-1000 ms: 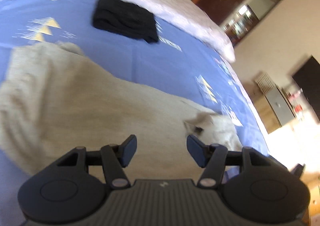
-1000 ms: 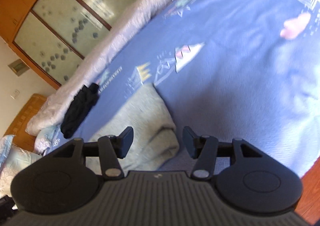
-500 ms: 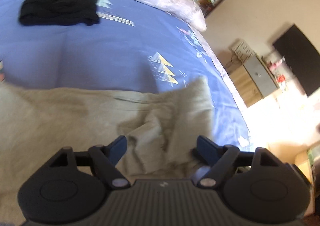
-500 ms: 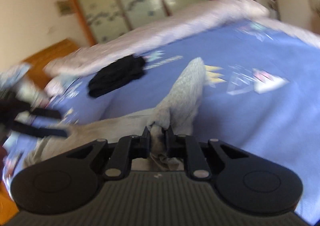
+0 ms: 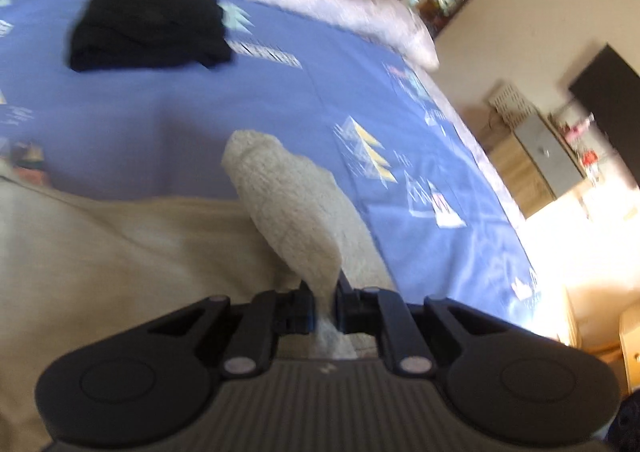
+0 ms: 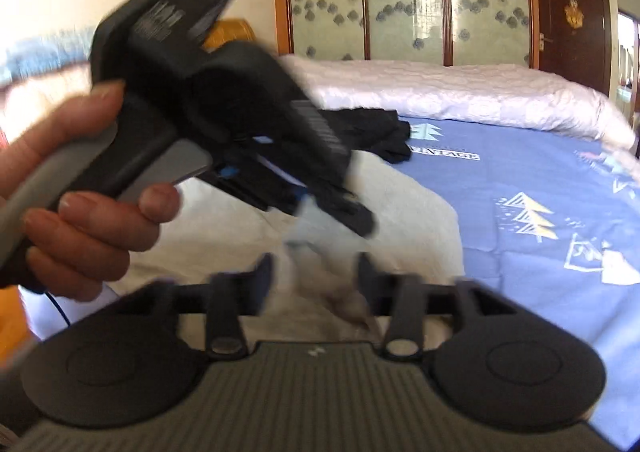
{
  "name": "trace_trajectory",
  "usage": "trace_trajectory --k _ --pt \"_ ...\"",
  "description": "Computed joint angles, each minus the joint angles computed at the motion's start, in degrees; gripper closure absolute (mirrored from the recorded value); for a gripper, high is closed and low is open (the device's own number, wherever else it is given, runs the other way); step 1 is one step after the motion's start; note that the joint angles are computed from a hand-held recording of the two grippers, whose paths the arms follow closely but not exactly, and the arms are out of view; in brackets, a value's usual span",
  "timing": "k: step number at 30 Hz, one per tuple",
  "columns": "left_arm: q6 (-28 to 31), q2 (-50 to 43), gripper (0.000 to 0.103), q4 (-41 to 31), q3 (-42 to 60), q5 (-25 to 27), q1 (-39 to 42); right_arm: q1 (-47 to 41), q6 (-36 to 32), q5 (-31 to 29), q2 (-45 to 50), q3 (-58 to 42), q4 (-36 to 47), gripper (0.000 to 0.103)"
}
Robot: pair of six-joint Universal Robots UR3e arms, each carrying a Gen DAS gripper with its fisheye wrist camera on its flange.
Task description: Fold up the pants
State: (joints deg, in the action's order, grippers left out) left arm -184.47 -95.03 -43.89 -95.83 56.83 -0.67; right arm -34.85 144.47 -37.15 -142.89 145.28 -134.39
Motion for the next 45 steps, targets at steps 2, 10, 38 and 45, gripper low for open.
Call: trace_trajectory --k 2,10,38,45 --pt "5.0 6.0 0.094 -4.6 -2.9 -2.5 6.9 1.2 1.4 -1.3 2.0 -0.7 -1.8 0.048" --pt "25.9 17.8 0.094 -25.2 -7.0 -2.6 32.2 16.8 12.1 -14.0 15.6 -5.0 -13.1 0.048" --pt "28.8 30.8 0.022 -19.7 -25.9 -2.8 45.3 19.9 15.5 -8.4 31.1 -12.5 -3.0 0.052" --pt "23.8 24.3 0.004 -12.0 -25.2 2.2 42.4 7.3 18.9 -3.8 25.4 -8.0 5.1 0.042"
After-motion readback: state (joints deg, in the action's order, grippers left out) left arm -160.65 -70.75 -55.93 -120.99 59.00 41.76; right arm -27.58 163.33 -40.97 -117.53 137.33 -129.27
